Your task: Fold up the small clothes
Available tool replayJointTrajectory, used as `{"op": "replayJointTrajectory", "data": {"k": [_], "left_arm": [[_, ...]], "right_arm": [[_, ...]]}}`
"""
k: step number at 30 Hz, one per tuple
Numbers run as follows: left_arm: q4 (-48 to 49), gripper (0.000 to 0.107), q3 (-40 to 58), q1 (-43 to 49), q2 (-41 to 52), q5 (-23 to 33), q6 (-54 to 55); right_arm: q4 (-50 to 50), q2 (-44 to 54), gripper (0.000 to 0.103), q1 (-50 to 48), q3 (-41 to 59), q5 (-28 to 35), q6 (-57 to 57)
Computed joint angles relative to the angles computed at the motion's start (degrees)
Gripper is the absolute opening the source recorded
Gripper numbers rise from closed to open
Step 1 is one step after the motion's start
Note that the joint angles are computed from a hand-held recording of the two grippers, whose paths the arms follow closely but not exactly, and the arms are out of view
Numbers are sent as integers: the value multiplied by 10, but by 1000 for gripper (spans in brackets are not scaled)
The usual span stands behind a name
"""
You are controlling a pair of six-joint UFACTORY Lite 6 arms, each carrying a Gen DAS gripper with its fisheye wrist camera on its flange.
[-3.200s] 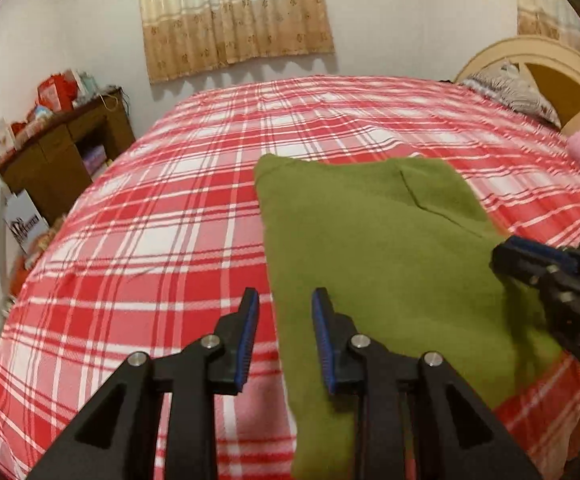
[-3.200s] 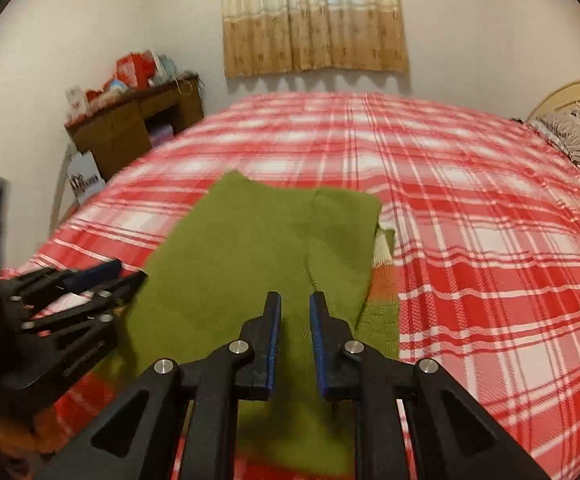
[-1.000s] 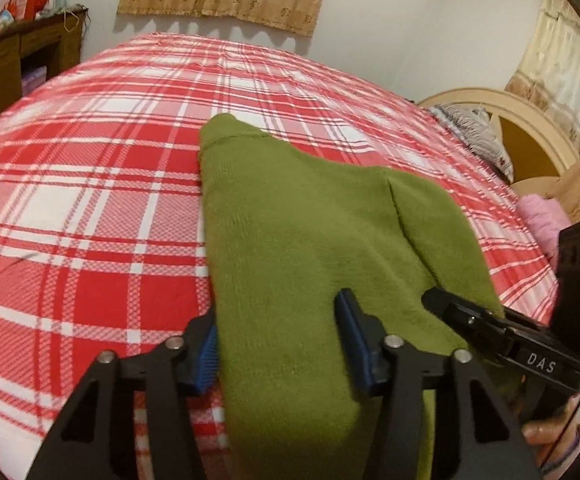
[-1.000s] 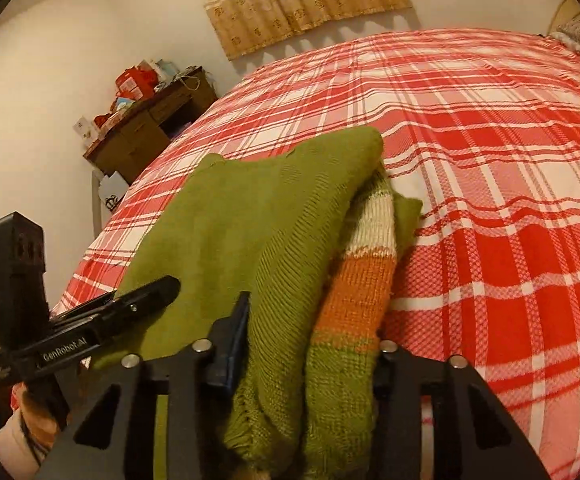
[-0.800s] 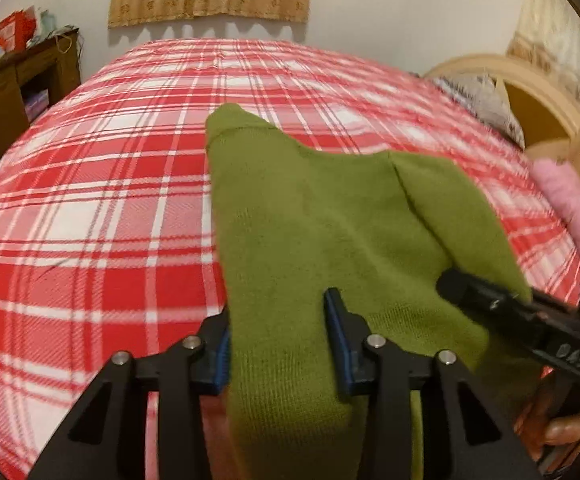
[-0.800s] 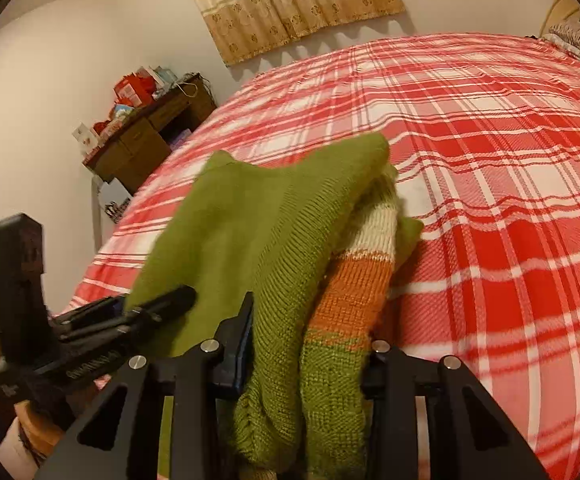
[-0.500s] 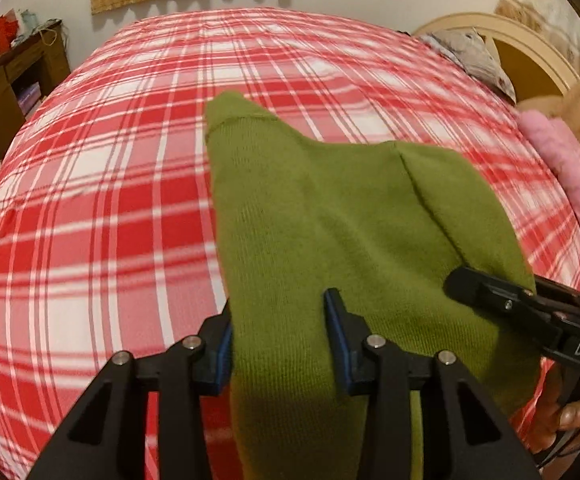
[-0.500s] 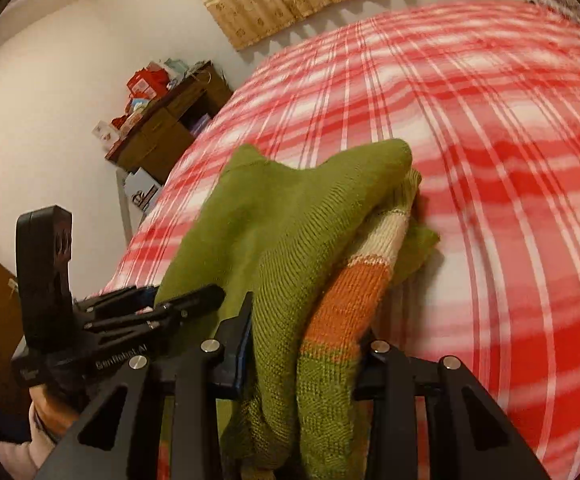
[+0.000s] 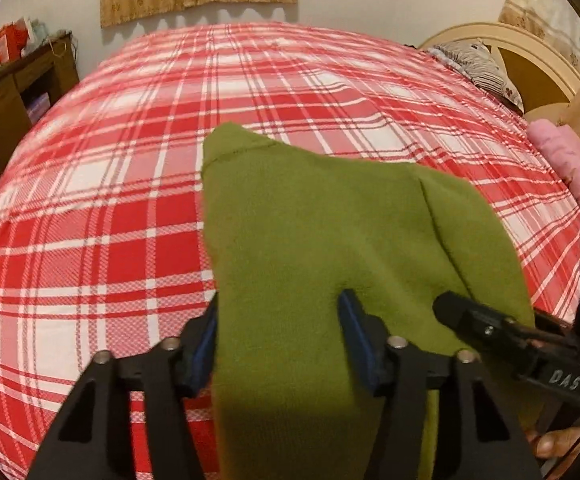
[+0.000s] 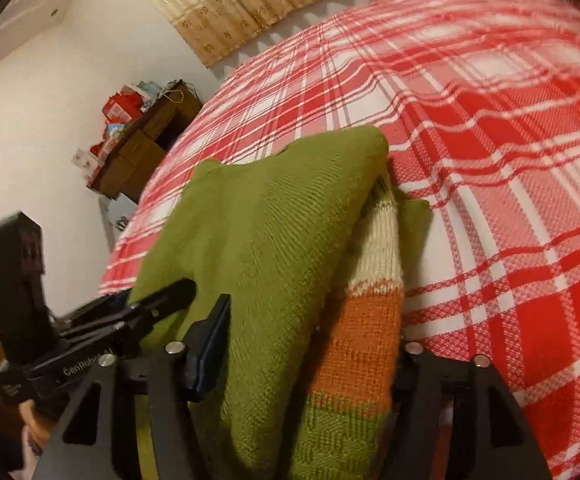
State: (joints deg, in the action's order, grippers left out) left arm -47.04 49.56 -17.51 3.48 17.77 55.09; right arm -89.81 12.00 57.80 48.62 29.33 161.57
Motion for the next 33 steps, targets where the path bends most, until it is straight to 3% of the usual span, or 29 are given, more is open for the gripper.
{"op": "replayJointTrajectory", "data": {"k": [5, 15, 21, 26, 33], "left_arm": [[17, 35, -52, -10, -73, -31, -13], [0, 31, -124, 48, -216, 16, 21], [-38, 30, -150, 159, -275, 82, 90], [-78, 29, -161, 273, -297, 131, 177], [-114, 29, -140, 424, -261, 196, 278]], "right_arm": [[197, 54, 38, 62, 126, 117, -227], [253, 102, 37, 156, 272, 254, -290], [257, 183, 36, 186, 403, 286, -334], [256, 263, 36, 188, 520, 267, -364], [316, 447, 36, 181, 815, 266, -519]]}}
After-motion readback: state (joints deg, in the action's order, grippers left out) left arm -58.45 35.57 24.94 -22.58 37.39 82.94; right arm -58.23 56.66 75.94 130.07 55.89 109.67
